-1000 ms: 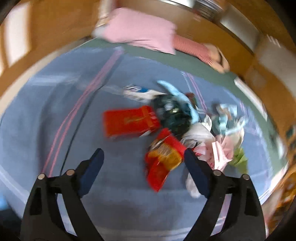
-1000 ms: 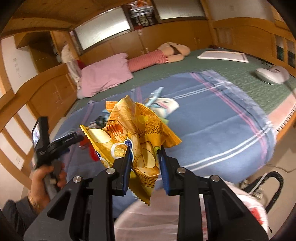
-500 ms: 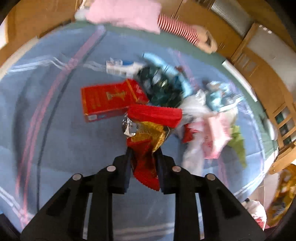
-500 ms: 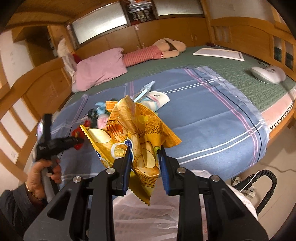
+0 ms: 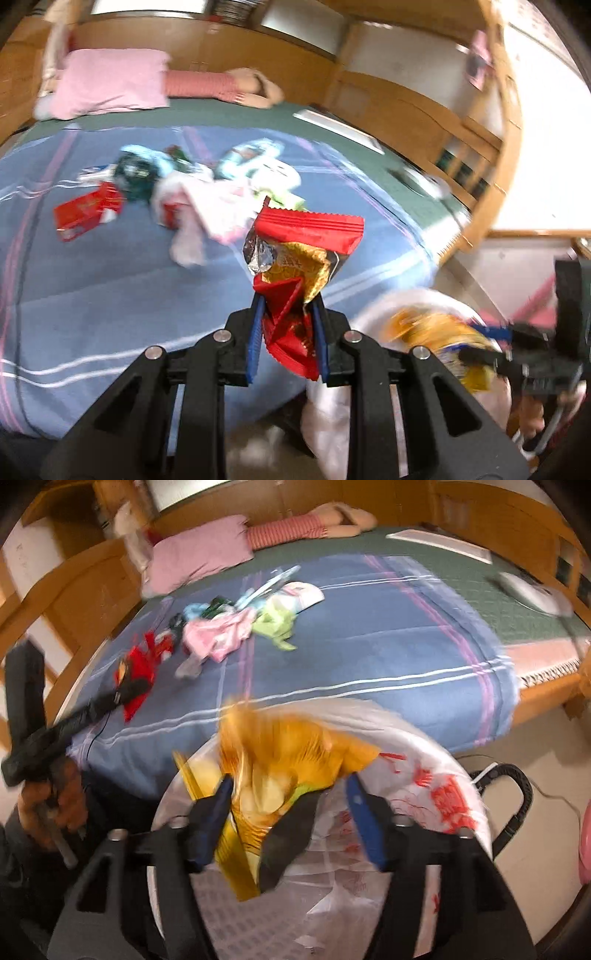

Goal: Collect trash
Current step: 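Open the right tool to drop the chip bag into the white bag bin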

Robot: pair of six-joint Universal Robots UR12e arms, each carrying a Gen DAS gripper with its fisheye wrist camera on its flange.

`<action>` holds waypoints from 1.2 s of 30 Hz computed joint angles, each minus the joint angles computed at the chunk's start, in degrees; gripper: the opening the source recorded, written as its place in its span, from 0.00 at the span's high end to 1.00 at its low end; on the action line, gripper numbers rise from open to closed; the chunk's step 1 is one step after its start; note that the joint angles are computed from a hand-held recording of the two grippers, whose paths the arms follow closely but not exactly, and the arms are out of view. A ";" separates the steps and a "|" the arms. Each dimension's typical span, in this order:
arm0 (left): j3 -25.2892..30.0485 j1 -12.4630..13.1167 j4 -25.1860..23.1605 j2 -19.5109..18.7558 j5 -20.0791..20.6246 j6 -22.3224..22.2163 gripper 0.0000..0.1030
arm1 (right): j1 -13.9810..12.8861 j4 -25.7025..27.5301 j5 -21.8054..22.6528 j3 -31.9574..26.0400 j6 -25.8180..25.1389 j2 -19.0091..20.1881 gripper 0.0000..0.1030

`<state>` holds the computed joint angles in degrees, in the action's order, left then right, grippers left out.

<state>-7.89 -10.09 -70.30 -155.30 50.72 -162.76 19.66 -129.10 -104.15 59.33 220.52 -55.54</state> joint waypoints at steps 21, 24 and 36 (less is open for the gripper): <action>-6.82 -0.20 -11.70 3.52 -10.87 2.07 0.07 | 0.13 -3.41 -15.37 -1.50 22.56 0.57 0.30; -12.71 -0.10 2.32 5.66 -6.03 -9.43 0.07 | 0.30 -2.94 -15.56 -2.38 22.32 1.01 0.30; -23.25 -2.20 25.84 10.84 27.71 -19.06 0.07 | 0.79 1.80 -15.00 -7.37 17.52 3.85 0.29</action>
<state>-31.13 -12.29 -44.46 -144.46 78.43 -181.82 20.45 -127.30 -119.15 51.97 238.04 -51.69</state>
